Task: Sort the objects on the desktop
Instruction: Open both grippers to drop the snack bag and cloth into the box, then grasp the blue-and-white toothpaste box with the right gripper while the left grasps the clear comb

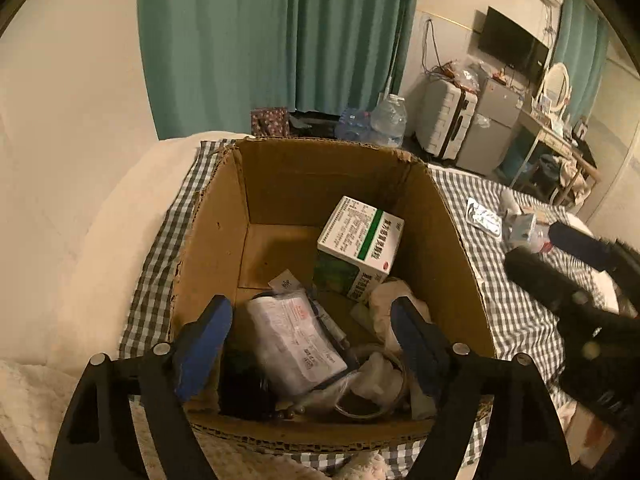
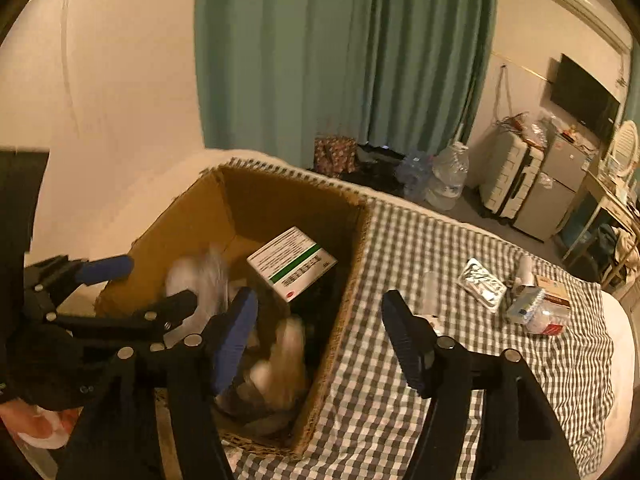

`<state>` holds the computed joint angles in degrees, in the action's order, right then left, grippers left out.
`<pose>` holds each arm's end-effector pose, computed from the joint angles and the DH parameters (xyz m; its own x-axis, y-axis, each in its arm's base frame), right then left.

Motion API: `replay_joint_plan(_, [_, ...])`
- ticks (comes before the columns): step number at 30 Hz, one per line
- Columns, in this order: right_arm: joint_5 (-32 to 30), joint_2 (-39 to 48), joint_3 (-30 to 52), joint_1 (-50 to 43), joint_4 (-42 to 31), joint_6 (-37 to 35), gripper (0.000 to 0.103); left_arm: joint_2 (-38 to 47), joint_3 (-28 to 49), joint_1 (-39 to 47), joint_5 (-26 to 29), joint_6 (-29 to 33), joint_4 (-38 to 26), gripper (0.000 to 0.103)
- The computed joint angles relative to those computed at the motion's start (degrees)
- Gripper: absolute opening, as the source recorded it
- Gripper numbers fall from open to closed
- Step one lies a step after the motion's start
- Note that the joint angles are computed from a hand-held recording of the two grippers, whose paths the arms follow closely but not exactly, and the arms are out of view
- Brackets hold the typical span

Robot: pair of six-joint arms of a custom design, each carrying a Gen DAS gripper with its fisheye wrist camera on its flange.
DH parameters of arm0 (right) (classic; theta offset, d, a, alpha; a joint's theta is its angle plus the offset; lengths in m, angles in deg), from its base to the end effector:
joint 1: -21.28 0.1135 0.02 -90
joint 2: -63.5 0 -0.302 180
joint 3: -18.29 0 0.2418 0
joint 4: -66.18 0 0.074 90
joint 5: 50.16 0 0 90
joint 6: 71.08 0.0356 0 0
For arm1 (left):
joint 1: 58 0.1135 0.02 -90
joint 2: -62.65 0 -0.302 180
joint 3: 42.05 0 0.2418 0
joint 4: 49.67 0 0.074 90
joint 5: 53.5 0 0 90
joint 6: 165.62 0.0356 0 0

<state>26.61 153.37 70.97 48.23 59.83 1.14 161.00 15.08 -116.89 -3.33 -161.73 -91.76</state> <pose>0.2554 0.1390 0.1945 -0.4048 -0.5393 -0.7384 -0.7484 0.6594 -0.0712 0.1526 -0.2087 0.1523 -0.6523 -0.4019 -0.6426 -0.4700 0.8796 -0.0731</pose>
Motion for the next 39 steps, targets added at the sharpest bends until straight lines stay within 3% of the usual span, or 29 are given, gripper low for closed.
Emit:
replay_joint_plan(6, [-4.0,-3.7,-0.6,-5.4,-2.3,0.5,0.067,0.8,1.9,-1.5,-0.3,-1.3,-1.7,0.088])
replay_joint_plan(11, [-9.1,-6.5,-2.6,-14.7,-3.6,-3.1,0.067,3.0,9.0,-5.1,-1.9,-1.1,-6.4,0.088])
replay_joint_plan(13, [-14.6,-8.5,-3.0,-21.3,-6.1,-5.9,0.071,4.5,13.2,-7.0,-2.6,-1.6,-8.5,0.093])
replay_joint_plan(15, [-18.3,-9.7,-3.0,-26.8,-7.6,-8.2,0.084,6.9,18.1,-8.4,-3.4,-2.2,-11.2,0.097])
replay_joint_plan(18, [-23.2,-9.7,-1.5,-34.9,-9.9,-12.3,0.086,12.3,27.4,-10.0,-4.9,-2.6,-16.6,0.102])
replay_joint_plan(24, [-30.4,-1.1,5.9,-47.7,-13.7,-15.2,0.088,24.0,43.6,-10.5,-5.4,0.1,-20.2,0.103])
replay_joint_plan(31, [-30.8,11.0,11.1,-52.6,-12.5,-16.9,0.089,40.1,62.9,-8.3,-2.2,2.8,-25.7,0.103])
replay_joint_plan(39, [-30.6,24.8,16.8,-54.3,-7.7,-15.1,0.089,51.8,73.6,-3.3,0.7,4.1,-23.1,0.103])
